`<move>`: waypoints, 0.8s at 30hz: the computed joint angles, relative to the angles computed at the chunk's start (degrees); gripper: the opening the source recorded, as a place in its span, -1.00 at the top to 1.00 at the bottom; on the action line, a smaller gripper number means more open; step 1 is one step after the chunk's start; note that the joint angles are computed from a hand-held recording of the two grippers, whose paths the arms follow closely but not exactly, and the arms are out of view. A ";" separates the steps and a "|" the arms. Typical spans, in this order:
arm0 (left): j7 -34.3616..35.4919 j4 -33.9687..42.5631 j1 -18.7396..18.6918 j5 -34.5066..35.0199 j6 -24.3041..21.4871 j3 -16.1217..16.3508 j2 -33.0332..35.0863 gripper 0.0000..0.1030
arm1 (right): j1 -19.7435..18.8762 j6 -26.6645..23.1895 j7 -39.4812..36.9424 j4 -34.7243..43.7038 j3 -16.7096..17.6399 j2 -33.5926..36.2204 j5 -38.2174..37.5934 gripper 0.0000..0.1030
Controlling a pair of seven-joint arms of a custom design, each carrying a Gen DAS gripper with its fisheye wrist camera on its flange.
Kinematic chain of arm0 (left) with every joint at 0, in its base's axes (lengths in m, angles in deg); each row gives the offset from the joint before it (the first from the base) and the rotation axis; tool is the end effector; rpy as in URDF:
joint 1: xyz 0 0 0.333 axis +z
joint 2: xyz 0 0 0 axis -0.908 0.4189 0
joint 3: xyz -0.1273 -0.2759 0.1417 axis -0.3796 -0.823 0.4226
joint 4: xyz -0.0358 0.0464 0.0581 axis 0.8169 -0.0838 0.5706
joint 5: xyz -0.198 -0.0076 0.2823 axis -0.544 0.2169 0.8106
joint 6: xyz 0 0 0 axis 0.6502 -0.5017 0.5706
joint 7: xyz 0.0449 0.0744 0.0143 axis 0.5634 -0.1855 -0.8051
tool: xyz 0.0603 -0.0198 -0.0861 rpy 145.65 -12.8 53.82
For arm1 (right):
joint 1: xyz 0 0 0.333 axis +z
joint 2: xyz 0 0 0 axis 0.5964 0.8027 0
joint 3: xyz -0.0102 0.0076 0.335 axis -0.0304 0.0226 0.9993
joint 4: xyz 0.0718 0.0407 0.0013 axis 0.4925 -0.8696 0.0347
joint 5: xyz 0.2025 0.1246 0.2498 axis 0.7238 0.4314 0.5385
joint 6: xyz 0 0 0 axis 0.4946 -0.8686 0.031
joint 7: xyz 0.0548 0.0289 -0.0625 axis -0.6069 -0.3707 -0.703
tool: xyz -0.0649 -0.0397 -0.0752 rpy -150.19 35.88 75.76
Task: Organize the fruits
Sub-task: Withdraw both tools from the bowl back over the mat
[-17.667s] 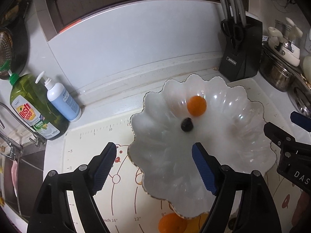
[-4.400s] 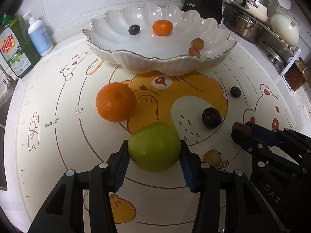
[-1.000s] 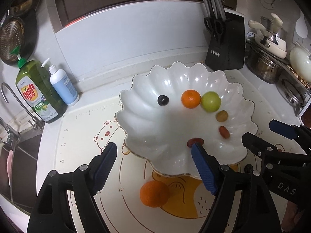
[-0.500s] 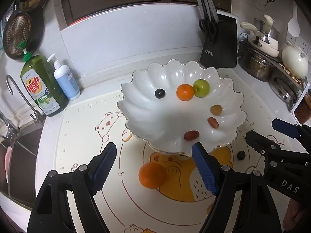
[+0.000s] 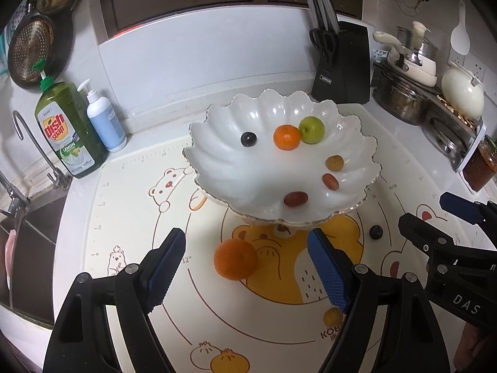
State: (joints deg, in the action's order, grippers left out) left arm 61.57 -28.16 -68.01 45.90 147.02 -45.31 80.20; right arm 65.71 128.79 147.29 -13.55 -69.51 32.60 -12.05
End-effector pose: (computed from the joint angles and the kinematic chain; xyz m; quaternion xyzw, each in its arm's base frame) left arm 0.6357 -0.0996 0.5570 -0.6672 0.6625 -0.2201 0.2598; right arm 0.6439 0.3245 0.5617 -0.7352 0.5841 -0.2161 0.2675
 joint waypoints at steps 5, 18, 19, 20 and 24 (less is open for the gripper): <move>-0.36 -2.19 -0.15 0.15 0.65 -0.16 -1.01 -0.56 | 0.13 1.08 1.09 -3.76 -0.32 -1.95 -0.76 -0.46; -0.15 -6.97 0.00 -0.16 1.98 -0.46 -2.97 -0.56 | -0.04 2.91 3.61 -10.45 0.33 -4.81 -2.07 -0.46; -0.07 -7.32 0.04 -0.24 2.15 -0.49 -3.11 -0.56 | -0.09 3.18 3.75 -10.92 0.39 -4.98 -2.05 -0.46; 0.00 -7.71 0.08 -0.32 2.32 -0.53 -3.26 -0.56 | -0.10 3.46 3.93 -11.41 0.42 -5.17 -2.07 -0.46; 0.21 -8.36 0.09 -0.68 2.48 -0.66 -3.34 -0.56 | -0.27 4.18 4.13 -12.74 0.68 -5.60 -1.92 -0.46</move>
State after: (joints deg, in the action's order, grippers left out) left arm 61.79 -36.52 -67.92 45.22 149.50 -45.97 76.85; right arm 65.43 132.97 151.42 -26.29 -68.83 26.99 -13.97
